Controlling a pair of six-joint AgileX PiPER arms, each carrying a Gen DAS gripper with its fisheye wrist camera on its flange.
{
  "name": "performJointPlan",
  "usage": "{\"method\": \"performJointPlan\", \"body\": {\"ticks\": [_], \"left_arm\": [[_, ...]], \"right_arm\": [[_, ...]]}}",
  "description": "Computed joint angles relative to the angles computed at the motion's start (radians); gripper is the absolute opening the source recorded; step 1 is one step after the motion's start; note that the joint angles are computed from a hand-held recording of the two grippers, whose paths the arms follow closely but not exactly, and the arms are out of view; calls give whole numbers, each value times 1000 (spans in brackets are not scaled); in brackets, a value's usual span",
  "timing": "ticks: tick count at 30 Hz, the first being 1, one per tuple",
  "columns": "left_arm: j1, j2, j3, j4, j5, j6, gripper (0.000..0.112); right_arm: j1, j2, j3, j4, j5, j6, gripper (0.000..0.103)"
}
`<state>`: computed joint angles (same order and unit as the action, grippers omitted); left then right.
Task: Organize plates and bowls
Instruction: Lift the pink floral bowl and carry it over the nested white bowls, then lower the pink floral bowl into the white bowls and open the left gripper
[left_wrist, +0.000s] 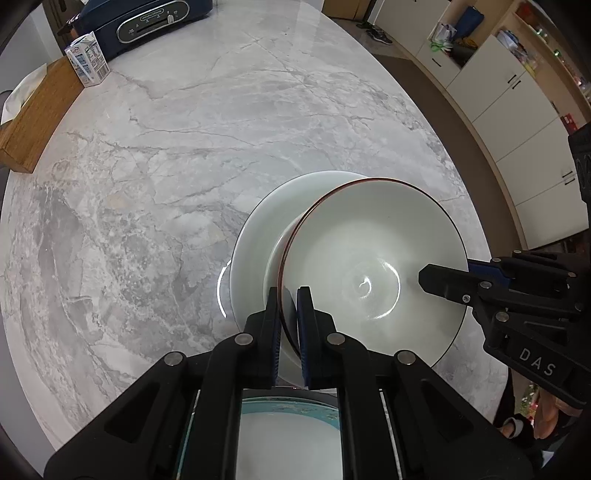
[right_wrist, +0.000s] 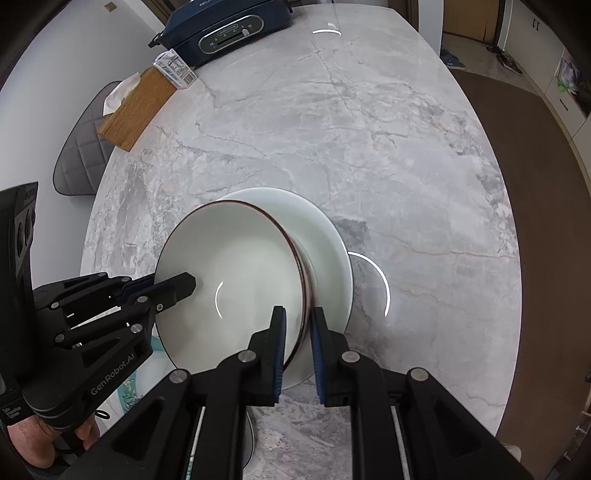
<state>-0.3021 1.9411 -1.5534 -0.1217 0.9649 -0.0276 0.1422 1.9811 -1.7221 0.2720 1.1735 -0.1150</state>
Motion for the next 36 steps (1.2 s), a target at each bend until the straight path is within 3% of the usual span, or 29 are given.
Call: {"method": "performJointPlan", "body": {"ticks": [21, 24, 26, 33, 35, 36], "left_arm": [[-34, -16, 19, 104, -28, -47, 8], [-67, -15, 17, 167, -29, -77, 20], [-67, -8, 14, 164, -28, -88, 64], [-61, -12, 19, 142, -34, -78, 68], [-57, -19, 20, 130, -25, -69, 71], [-51, -26, 22, 113, -17, -57, 75]], "right_arm": [[71, 7, -32, -140, 11, 54, 14], [72, 9, -32, -141, 12, 57, 14], [72, 8, -33, -139, 12, 55, 14], [63, 0, -31, -125, 2, 52, 16], [59, -13, -25, -125, -6, 65, 32], [54, -22, -19, -123, -14, 73, 53]]}}
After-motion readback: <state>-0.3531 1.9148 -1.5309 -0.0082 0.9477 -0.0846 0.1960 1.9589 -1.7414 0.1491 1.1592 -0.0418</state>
